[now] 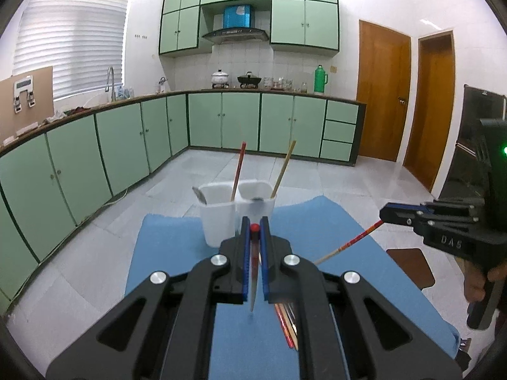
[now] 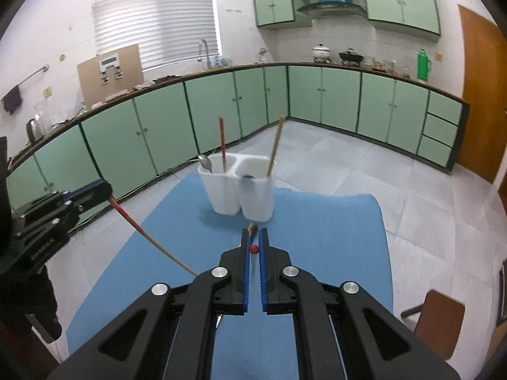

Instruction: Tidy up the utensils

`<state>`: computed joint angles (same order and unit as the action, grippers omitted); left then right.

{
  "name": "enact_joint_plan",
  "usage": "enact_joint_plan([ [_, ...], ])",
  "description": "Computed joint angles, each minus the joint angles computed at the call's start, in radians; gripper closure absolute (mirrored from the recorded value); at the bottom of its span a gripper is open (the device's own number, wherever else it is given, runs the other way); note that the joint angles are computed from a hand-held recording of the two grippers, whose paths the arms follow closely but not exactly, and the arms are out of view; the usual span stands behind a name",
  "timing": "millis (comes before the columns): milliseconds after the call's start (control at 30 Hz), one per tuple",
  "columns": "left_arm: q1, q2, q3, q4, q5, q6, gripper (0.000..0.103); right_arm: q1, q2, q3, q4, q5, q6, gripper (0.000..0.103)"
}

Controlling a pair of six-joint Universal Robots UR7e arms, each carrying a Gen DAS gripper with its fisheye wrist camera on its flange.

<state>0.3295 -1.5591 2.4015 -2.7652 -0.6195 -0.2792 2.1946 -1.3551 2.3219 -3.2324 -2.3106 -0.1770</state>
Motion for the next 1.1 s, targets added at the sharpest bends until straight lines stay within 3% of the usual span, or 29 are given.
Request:
enact_joint_plan([
  [333,0.028,0.023,-0.057,-0.099,-0.029,0.102,0.098,0.016,0.016,-0.132,0.099,0.031,-0.069,0.098],
  [633,0.044,0.123,-0.186,-0.333,0.014,0.367,0.098,0.033,0.092,-0.322,0.06,0.074,-0.177,0.098],
  [800,0.102,0.213,-0.302,-0.443,-0.029,0.491,0.098,0.021,0.159,-0.437,0.023,0.103,-0.226,0.098],
  [1100,0.217,0.341,-0.415,-0.51,-0.1,0.551,0.098,-0.051,0.283,-0.558,-0.057,0.127,-0.272,0.098],
])
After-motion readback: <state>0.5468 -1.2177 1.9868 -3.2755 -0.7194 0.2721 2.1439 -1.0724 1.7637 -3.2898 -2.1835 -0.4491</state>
